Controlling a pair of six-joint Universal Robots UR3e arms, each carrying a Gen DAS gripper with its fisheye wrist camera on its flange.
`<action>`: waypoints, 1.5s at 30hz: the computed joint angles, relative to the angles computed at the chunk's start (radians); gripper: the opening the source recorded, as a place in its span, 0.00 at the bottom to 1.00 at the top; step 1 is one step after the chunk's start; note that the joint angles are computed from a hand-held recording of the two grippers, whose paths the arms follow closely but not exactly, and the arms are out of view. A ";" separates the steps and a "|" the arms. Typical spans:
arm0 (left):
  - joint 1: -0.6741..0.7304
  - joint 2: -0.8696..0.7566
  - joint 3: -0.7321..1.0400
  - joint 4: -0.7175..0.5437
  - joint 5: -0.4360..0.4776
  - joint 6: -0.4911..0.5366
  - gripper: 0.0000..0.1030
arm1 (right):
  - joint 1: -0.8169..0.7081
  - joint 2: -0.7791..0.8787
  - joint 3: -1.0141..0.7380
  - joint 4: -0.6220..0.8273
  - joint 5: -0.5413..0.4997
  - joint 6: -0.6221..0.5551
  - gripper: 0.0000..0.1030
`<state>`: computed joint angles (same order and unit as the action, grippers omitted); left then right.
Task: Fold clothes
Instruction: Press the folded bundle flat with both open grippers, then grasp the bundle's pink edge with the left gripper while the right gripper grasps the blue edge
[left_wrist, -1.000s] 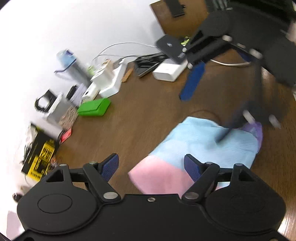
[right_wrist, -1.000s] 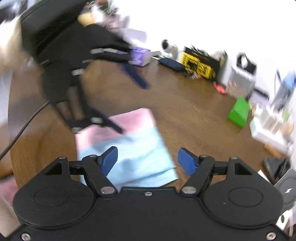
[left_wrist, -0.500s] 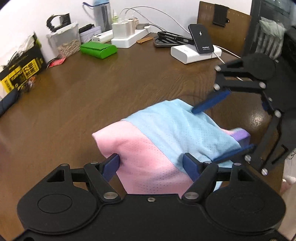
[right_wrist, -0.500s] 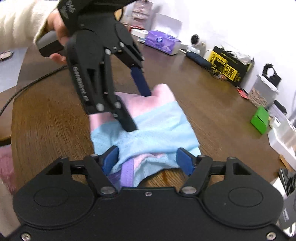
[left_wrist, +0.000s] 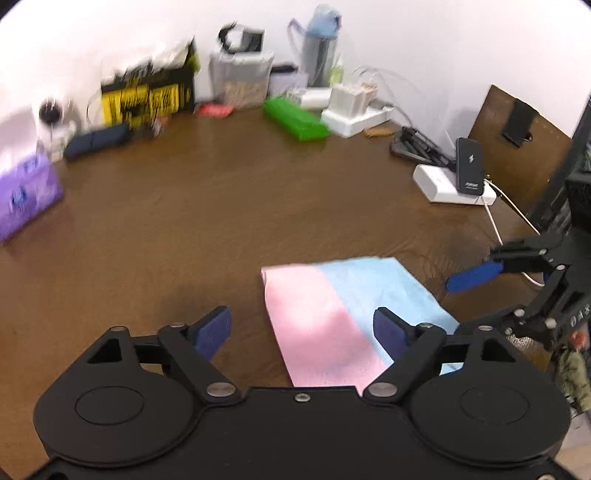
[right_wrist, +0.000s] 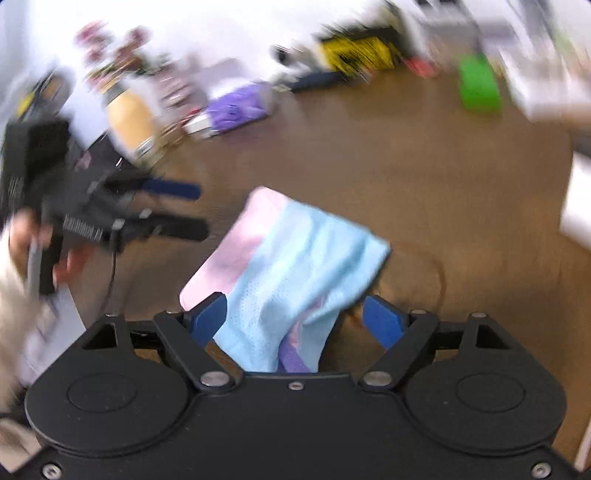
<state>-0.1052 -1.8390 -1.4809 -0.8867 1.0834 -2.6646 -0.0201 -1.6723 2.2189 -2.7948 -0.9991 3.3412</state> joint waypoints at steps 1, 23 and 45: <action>0.001 -0.021 0.031 -0.040 -0.007 -0.020 0.79 | -0.004 0.039 -0.024 0.009 0.014 0.051 0.83; 0.095 -0.179 0.181 -0.315 -0.195 -0.011 0.73 | -0.003 0.167 0.004 -0.185 0.104 0.227 0.81; 0.237 -0.098 -0.011 -0.231 -0.439 -0.116 0.09 | 0.073 0.350 -0.167 -0.369 0.152 0.367 0.12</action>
<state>0.1321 -1.9366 -1.4921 -1.1174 0.6440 -2.7808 0.0531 -1.3221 2.0516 -3.1634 -0.8469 3.7078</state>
